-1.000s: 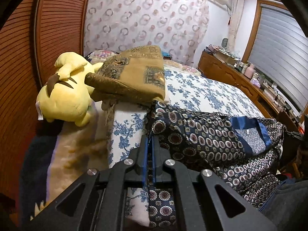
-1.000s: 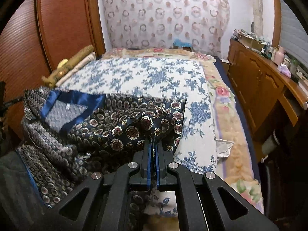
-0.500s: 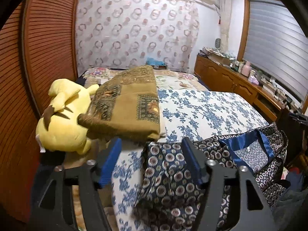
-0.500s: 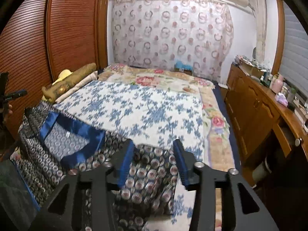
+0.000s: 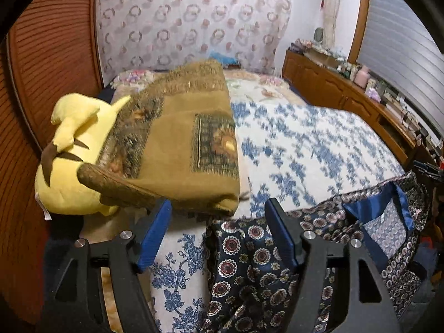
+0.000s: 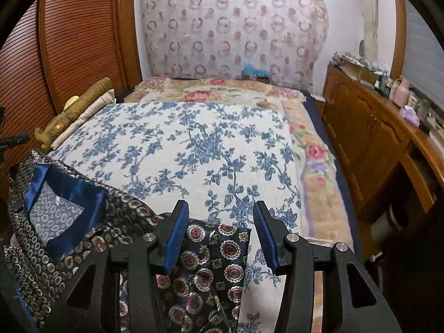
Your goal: Fold small clothes
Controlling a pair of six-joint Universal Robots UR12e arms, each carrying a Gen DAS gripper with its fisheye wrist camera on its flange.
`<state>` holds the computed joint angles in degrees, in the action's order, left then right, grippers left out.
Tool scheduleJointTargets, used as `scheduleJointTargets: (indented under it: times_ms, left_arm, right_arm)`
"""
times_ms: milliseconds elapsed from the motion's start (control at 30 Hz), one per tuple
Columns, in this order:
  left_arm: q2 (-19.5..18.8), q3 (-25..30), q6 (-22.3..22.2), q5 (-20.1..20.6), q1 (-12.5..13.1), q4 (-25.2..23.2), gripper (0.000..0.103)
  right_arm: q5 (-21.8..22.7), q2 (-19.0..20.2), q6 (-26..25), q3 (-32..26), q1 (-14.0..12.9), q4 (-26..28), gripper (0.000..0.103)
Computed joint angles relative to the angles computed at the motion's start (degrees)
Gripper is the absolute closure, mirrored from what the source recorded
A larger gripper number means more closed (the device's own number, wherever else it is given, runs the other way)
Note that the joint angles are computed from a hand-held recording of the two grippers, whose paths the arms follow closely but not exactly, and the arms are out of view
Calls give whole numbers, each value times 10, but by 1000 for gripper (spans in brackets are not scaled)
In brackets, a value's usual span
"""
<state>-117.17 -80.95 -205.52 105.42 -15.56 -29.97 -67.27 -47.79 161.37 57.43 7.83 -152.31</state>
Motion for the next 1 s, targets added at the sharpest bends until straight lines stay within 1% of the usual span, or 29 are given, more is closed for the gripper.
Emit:
scheduleJointTargets:
  times_ms: [100,167,333,500,567,633,667,700,867,933,967,1000]
  left_arm:
    - [-3,1,-12,-14,3,-28,32]
    - [-5,0,-29,-21,4,-51,33]
    - [-4,-6,-35,-25,2,-53,35]
    - [-7,-5,-29,-27,-1,-59,38]
    - [-8,-5,-28,-31,0,-58,40]
    - [-8,-6,-29,-40,2,-54,46]
    - [-9,-6,-29,-45,3,-52,48]
    - [-9,-6,-30,-50,4,-50,52]
    - [-12,0,-21,-50,1,-53,62]
    - [-12,-2,-18,-54,1,-50,70]
    - [-12,-2,-16,-54,1,-49,72]
    - [-12,-1,-14,-51,0,-50,78]
  right_arm:
    - [-2,0,-7,-1,0,18,53]
    - [-5,-1,-12,0,2,27,53]
    - [-9,-2,-18,2,1,48,53]
    - [-25,9,-19,-17,4,72,53]
    - [-34,14,-23,-28,6,94,52]
    - [-37,18,-31,-38,8,119,52]
    - [-37,18,-30,-35,8,109,52]
    - [-36,18,-29,-36,8,111,52]
    - [-27,23,-22,-44,5,117,52]
    - [-26,25,-24,-46,6,119,52]
    - [-24,26,-26,-47,6,120,52]
    - [-19,25,-31,-47,6,122,52]
